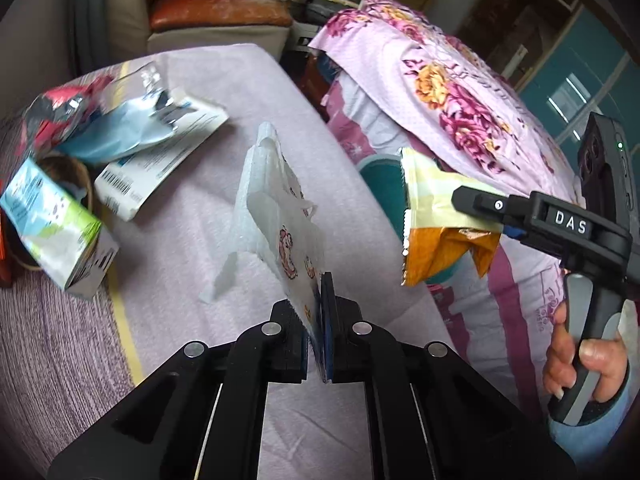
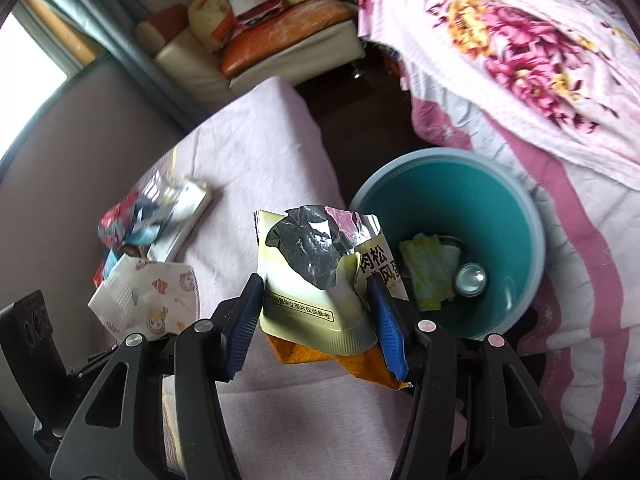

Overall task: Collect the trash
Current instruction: 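Carry the snack bag and white paper over the teal bin with both tools, then open the left tool to drop the white paper while the right drops the snack bag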

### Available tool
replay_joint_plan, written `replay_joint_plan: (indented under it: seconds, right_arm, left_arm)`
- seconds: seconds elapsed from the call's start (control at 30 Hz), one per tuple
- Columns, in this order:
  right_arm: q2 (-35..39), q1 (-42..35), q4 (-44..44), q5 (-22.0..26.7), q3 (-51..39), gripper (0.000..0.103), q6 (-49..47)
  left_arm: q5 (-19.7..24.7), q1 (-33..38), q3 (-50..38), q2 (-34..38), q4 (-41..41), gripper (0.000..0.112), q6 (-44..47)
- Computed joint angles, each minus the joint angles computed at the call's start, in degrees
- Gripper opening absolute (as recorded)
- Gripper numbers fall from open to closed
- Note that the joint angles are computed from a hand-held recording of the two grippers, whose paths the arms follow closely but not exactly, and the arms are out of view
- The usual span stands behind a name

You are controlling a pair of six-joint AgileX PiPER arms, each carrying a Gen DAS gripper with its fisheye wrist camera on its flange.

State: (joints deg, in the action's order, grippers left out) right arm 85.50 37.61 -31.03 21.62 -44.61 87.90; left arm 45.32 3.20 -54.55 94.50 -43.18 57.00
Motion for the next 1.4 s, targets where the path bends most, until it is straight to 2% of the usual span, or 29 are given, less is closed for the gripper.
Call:
replay_joint_plan:
  seconds: [0.23,0.47,0.73,1.07,1.4]
  right_arm:
    - [-6.73,-3.39,-3.12,2.05,3.99,0.051,2.05]
    - [-12.75,-7.85,-4.00,2.05,8.07,0.052,1.84]
    - [-16.83,-15.79,1.43,-1.88,13.63,0.052,-4.74]
    - [-16.20,-21.90,6.01,-5.36,16.84,0.052,-11.32]
    - [-12.99,-25.20,10.06,-7.95,17.49,0.052,-16.37]
  left_arm:
    - [0.28,-5.66,-2.44,-1.18,2.10,0.006,-3.62]
    - [0.06,-13.77,-7.23,-0.28,6.43,0.006,-9.47]
    - [-0.22,-22.23,-12.89,4.69,10.98,0.006,-17.28]
    - [-2.25,-29.82,-16.77,10.99,15.49,0.006,-23.48]
    - [-1.66,-31.31,-20.65,15.78,17.38,0.006,-25.97]
